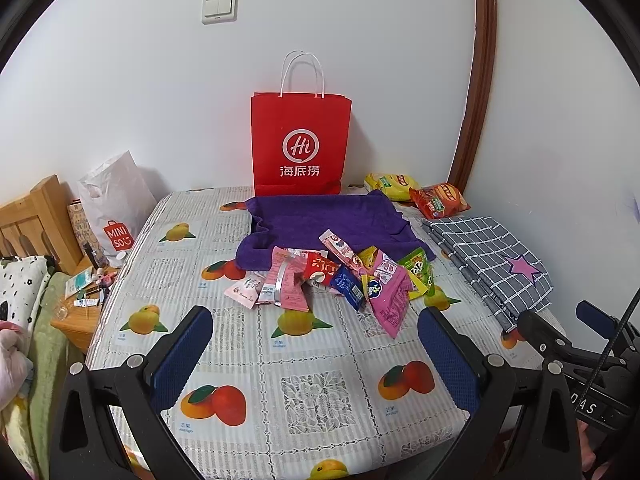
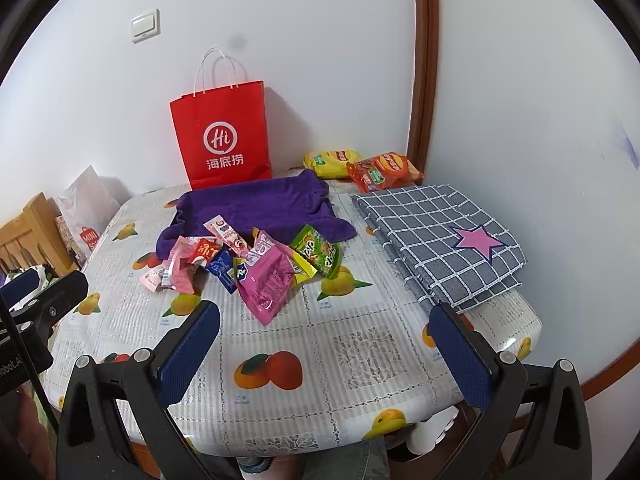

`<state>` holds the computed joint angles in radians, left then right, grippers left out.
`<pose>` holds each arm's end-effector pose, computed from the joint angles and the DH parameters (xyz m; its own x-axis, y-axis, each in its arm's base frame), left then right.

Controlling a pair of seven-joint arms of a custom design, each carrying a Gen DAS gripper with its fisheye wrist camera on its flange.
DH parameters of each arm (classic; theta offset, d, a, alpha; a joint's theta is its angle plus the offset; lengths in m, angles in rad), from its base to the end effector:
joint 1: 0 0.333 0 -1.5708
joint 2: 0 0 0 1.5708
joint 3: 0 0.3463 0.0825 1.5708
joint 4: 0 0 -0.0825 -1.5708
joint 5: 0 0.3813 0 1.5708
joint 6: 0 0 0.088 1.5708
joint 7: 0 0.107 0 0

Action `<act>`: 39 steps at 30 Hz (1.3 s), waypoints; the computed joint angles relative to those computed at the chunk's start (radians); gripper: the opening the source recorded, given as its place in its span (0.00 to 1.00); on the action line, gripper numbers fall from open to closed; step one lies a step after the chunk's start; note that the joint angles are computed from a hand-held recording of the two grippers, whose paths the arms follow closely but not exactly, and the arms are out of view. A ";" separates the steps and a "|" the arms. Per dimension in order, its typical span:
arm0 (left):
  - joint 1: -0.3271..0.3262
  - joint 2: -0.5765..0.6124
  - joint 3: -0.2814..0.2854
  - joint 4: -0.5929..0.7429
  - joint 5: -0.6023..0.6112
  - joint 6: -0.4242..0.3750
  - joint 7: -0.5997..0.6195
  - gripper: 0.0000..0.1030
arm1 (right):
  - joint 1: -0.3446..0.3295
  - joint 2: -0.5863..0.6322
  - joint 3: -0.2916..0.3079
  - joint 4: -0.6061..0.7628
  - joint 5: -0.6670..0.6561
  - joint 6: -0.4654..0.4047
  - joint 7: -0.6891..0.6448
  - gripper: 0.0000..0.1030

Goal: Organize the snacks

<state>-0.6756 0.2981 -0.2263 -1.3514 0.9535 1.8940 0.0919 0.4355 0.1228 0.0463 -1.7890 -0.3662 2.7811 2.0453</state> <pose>0.4886 -0.4779 0.6407 0.3565 -0.9323 0.0609 -0.5630 -0.2664 -0.7823 0.5683 0.3132 0.6124 0.2969 -0.9545 -0.0277 -0.6024 -0.1647 -0.7810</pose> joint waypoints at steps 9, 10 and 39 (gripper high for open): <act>-0.003 0.005 0.002 0.006 0.000 -0.002 0.002 1.00 | -0.005 -0.013 0.002 -0.019 -0.004 0.020 -0.004 1.00; -0.003 0.004 0.002 0.006 0.000 -0.002 0.001 1.00 | -0.006 -0.012 0.003 -0.019 -0.002 0.021 -0.006 1.00; -0.005 0.003 0.002 0.011 0.002 -0.006 0.007 1.00 | -0.006 -0.022 0.007 -0.022 -0.041 0.026 0.015 1.00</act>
<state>-0.6802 0.3011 -0.2240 -1.3407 0.9551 1.8882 0.0984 0.4298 0.1011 0.0537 -1.8114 -0.4068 2.8068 2.0607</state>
